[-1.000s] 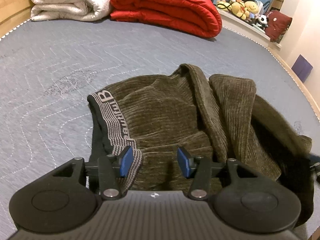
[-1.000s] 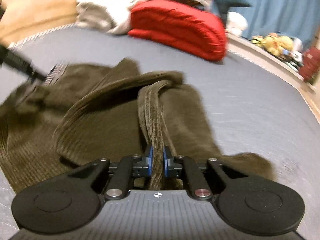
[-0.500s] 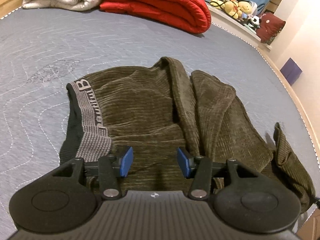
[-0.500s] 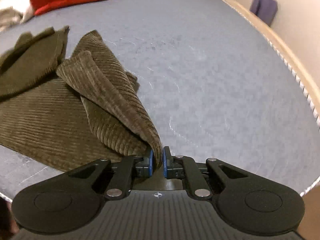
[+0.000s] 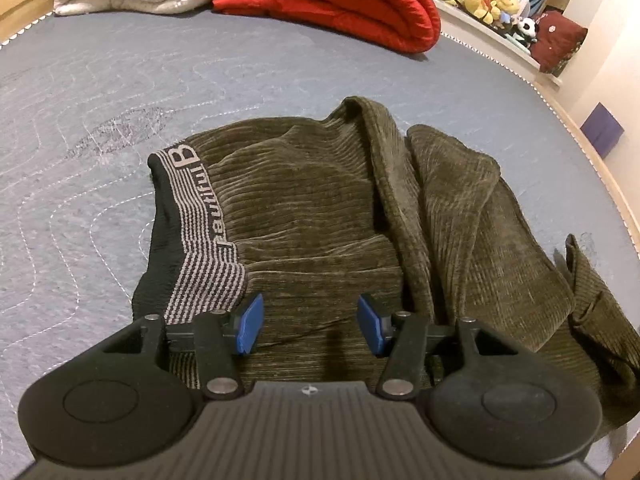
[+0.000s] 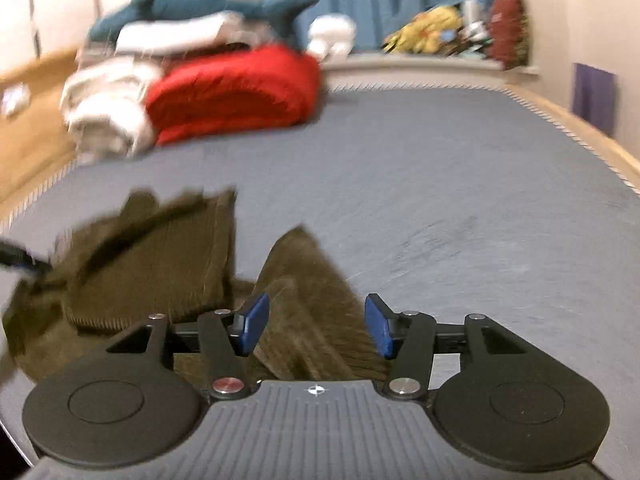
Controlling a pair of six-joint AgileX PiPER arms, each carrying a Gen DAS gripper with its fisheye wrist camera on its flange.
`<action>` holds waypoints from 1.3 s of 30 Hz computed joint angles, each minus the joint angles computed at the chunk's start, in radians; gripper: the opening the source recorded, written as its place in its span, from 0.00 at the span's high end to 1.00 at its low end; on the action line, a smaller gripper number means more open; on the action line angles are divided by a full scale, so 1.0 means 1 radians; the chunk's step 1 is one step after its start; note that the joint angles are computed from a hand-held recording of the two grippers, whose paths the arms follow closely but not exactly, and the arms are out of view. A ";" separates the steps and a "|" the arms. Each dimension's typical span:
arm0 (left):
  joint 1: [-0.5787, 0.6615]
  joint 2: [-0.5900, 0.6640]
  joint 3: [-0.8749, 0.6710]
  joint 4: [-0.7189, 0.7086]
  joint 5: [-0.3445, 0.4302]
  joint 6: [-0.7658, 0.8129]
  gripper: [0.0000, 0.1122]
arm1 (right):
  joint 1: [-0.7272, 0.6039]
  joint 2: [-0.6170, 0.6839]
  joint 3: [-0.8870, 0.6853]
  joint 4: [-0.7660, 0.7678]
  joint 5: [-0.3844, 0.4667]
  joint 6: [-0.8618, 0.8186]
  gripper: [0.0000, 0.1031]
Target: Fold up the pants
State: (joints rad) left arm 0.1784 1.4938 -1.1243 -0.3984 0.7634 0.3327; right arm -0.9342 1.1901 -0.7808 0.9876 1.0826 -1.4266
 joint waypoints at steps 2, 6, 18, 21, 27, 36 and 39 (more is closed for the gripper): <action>-0.001 0.008 -0.004 0.002 0.000 0.001 0.49 | 0.189 0.008 0.016 -0.081 -0.164 0.079 0.45; -0.010 0.021 -0.013 0.008 0.001 -0.005 0.49 | 0.448 0.063 0.020 -0.250 -0.385 0.234 0.51; -0.044 0.032 -0.041 -0.010 0.017 0.002 0.49 | -0.190 0.057 -0.014 0.400 -0.108 0.063 0.92; -0.049 0.027 -0.036 -0.014 0.019 0.012 0.49 | -0.323 0.090 0.006 0.384 -0.386 0.363 0.92; -0.036 0.030 -0.039 -0.005 0.025 0.009 0.48 | -0.403 0.338 -0.069 -0.120 -0.586 0.936 0.92; 0.029 0.018 -0.031 -0.038 0.050 0.055 0.45 | -0.438 0.328 -0.086 -0.134 -0.550 0.940 0.93; 0.048 0.008 -0.029 -0.042 0.063 0.063 0.45 | -0.487 0.220 -0.052 -0.262 -0.566 1.123 0.94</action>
